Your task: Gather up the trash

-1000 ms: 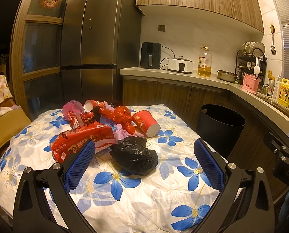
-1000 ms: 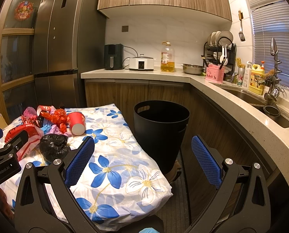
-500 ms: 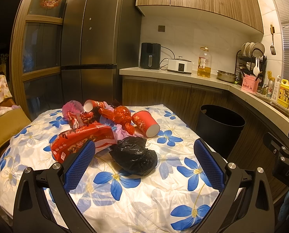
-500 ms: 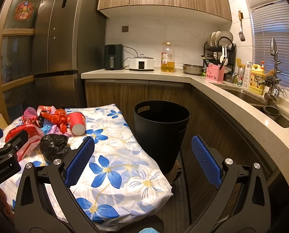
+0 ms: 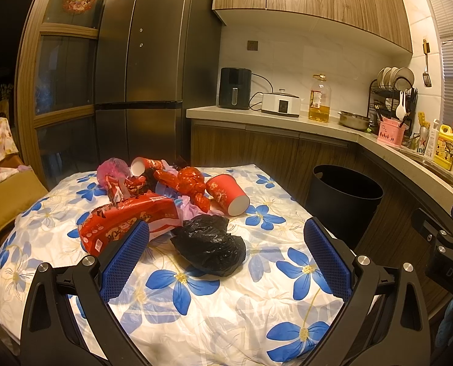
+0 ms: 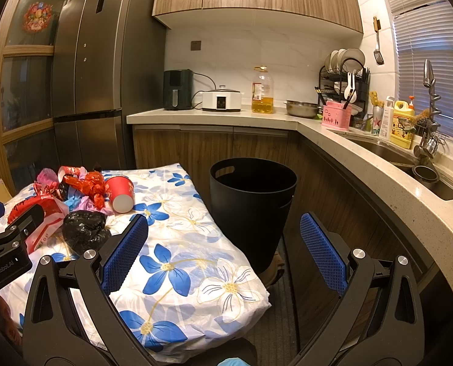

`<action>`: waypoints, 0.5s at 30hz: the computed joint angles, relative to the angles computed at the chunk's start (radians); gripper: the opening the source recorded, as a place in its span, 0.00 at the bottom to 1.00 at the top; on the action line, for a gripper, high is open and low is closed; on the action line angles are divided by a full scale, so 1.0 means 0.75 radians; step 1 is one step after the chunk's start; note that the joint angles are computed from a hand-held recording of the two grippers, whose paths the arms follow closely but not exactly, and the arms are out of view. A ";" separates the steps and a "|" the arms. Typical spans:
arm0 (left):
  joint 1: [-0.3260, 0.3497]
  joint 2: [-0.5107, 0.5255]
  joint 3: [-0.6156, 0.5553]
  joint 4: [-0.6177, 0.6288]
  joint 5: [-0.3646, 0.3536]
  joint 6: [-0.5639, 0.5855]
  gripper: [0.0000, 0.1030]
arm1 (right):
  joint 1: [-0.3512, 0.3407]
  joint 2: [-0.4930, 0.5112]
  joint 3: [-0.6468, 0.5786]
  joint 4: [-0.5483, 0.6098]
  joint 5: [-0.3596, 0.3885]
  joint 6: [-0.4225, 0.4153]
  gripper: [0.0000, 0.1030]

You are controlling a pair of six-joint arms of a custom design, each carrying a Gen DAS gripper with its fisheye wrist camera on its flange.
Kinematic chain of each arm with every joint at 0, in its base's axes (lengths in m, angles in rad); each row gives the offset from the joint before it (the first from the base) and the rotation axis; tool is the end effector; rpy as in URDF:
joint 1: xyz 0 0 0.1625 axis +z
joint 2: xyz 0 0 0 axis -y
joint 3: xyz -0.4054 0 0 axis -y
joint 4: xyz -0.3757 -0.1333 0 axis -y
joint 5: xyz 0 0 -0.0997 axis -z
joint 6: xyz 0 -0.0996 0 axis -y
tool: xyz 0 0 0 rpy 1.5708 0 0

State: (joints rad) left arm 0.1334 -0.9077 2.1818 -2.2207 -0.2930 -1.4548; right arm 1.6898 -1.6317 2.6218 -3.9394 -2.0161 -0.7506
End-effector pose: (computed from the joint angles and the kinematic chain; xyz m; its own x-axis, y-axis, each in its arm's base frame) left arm -0.3893 -0.2829 0.0411 -0.7391 -0.0655 -0.6704 0.6058 0.3707 -0.7040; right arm 0.1240 -0.2759 0.3337 -0.6765 0.0992 0.7297 -0.6620 0.3520 -0.6617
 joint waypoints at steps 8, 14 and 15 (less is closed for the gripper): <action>0.001 0.003 -0.001 -0.008 0.000 0.006 0.95 | -0.001 -0.005 0.002 0.003 0.003 0.001 0.96; 0.001 0.003 0.000 -0.009 0.001 0.005 0.95 | -0.003 -0.011 0.003 0.008 0.004 0.000 0.96; 0.000 0.003 0.001 -0.016 0.001 0.010 0.95 | -0.003 -0.011 0.003 0.008 0.004 0.000 0.96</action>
State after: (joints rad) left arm 0.1337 -0.9054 2.1828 -2.2328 -0.2925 -1.4474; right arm 1.6872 -1.6395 2.6243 -3.9337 -2.0129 -0.7506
